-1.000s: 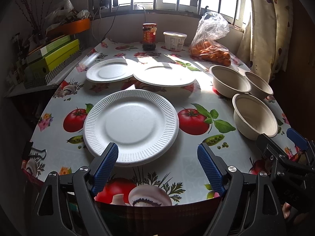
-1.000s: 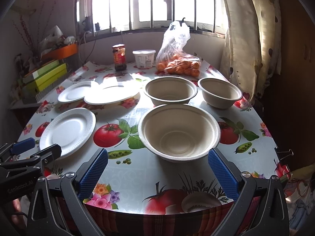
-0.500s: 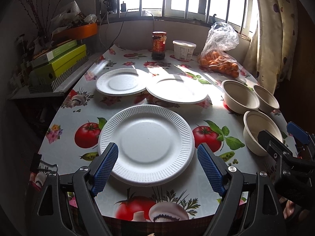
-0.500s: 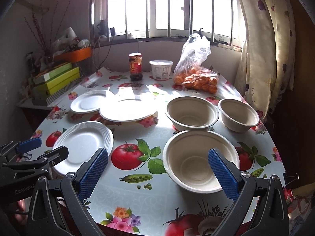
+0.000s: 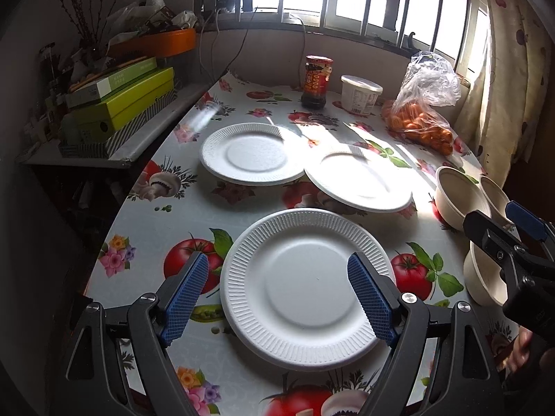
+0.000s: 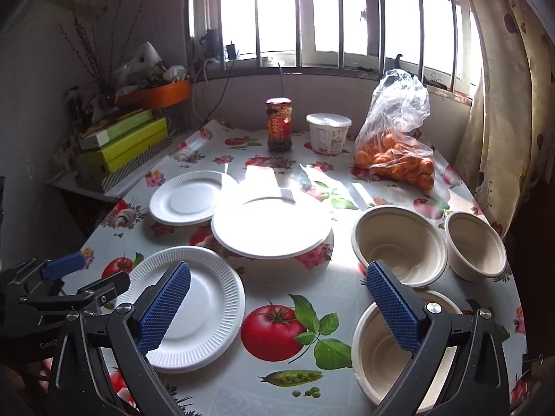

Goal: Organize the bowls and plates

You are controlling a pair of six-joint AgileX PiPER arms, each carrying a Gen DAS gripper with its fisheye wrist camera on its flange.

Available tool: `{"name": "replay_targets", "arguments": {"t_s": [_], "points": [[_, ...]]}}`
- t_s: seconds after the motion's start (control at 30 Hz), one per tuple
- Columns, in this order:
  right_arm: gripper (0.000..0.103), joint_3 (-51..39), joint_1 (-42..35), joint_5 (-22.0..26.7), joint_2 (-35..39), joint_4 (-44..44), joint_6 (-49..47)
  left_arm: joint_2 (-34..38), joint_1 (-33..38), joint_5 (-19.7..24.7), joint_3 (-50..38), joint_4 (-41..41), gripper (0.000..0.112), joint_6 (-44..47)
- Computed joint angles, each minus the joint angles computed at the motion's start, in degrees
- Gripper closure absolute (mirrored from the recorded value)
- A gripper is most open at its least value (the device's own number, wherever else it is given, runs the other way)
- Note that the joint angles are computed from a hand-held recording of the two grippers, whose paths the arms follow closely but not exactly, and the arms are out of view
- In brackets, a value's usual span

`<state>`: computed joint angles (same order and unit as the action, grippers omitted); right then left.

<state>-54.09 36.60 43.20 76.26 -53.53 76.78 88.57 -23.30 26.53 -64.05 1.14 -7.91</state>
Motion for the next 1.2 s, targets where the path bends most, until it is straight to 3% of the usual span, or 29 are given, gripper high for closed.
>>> {"name": "replay_targets", "arguments": {"t_s": [0.37,0.6,0.77,1.0,1.2], "points": [[0.000,-14.2,-8.1,-6.9,12.1,12.6,-17.2,9.8,10.5,3.9,-13.2,-11.6,0.029,12.1],[0.004,-27.3,-13.0,-6.7,20.0,25.8,-34.4,18.3,15.2,11.1,-25.7,-17.0,0.029,14.9],[0.004,-35.8,-16.1,-5.5,25.4,32.6,-44.5,22.1,15.9,13.2,-31.5,-14.3,0.030,11.9],[0.006,-54.4,-21.0,4.6,35.9,48.6,-61.0,28.3,16.7,19.3,-42.0,-14.1,0.035,11.7],[0.008,-72.1,-22.7,13.7,44.7,52.4,-66.8,31.9,16.7,23.1,-48.7,-14.2,0.035,11.2]]}}
